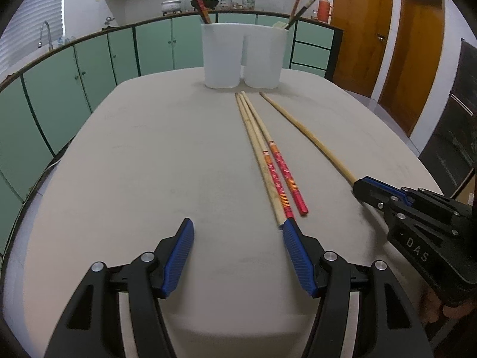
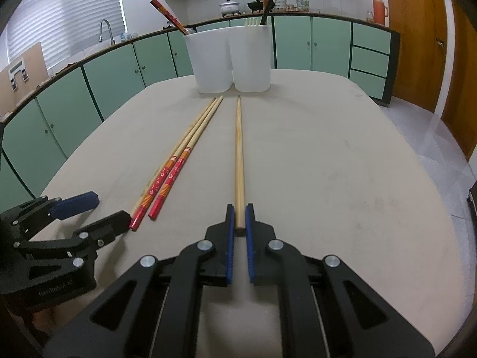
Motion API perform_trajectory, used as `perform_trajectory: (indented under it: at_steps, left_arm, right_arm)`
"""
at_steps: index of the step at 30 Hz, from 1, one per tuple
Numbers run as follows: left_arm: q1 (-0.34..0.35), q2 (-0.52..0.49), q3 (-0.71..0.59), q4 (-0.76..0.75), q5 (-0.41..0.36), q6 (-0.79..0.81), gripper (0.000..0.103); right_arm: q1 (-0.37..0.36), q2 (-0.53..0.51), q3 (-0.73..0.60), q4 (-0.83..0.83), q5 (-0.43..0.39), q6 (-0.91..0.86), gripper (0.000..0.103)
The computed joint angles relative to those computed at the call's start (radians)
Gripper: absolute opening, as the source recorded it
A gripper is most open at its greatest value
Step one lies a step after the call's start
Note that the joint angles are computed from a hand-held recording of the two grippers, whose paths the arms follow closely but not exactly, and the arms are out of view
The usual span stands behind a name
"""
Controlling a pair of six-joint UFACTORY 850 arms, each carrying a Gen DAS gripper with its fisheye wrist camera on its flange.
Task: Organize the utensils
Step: 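Close the right gripper on a plain wooden chopstick while the left grasps another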
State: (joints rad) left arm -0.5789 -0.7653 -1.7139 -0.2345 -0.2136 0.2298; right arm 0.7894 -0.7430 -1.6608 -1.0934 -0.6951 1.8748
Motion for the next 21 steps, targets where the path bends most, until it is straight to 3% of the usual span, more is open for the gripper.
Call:
perform_trajectory:
  at_steps: [13, 15, 21]
  left_arm:
    - [-0.006, -0.012, -0.013, -0.01, 0.011, 0.016, 0.059]
    - [-0.007, -0.012, -0.01, 0.003, 0.023, -0.004, 0.053]
    - [-0.004, -0.028, -0.031, -0.042, 0.037, 0.006, 0.018]
  right_arm:
    - [0.001, 0.009, 0.02, -0.026, 0.014, 0.046, 0.006]
    - [0.001, 0.011, 0.022, -0.029, 0.013, 0.053, 0.006]
    - [0.003, 0.011, 0.021, -0.03, 0.005, 0.054, 0.006]
